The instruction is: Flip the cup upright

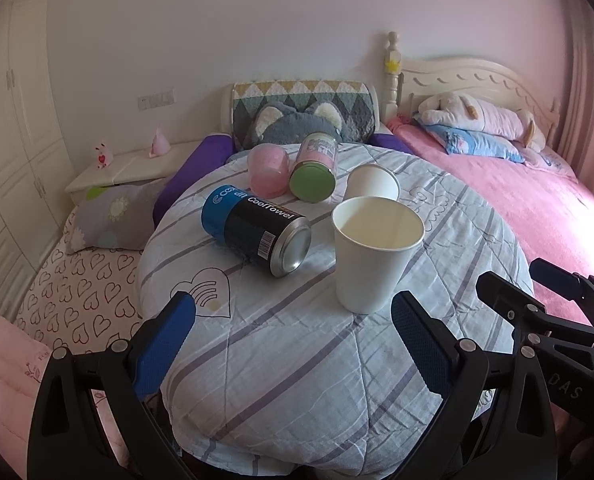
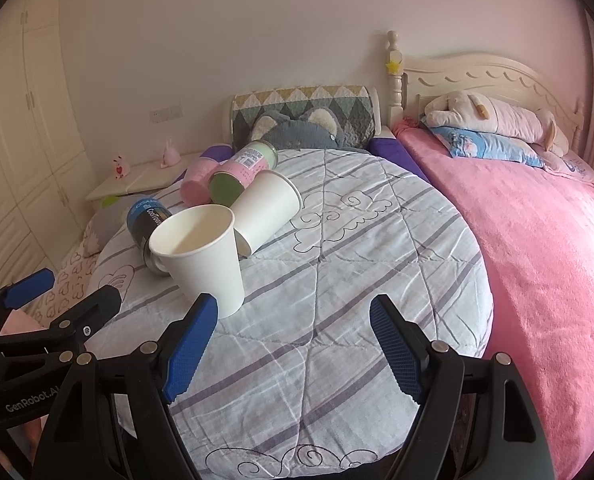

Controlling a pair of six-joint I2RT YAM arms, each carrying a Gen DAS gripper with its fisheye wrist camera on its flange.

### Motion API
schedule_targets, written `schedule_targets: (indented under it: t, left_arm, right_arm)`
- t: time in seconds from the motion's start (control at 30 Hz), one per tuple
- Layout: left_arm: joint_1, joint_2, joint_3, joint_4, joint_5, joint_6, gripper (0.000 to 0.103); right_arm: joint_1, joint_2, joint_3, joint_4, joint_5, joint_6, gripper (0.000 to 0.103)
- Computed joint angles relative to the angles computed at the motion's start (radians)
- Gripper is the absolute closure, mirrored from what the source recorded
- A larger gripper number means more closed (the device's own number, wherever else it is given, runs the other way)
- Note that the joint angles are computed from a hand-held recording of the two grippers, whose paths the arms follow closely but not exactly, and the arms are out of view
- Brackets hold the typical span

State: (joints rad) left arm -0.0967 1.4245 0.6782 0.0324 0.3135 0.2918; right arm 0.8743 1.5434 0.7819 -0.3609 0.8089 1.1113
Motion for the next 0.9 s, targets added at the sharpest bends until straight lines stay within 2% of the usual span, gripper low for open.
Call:
schedule_targets:
  t: [0.23, 0.9]
  left_arm:
    - [-0.018, -0.007, -0.019, 0.028, -0.026, -0.002, 0.003]
    - [-0.022, -0.006, -0.024, 0.041, -0.003, 0.000, 0.003]
  right_arm:
    - [-0.003, -0.005, -0.010, 0.003, 0.007, 0.000, 0.023]
    - [0.000, -0.023, -0.029, 0.002, 0.009, 0.013, 0.023]
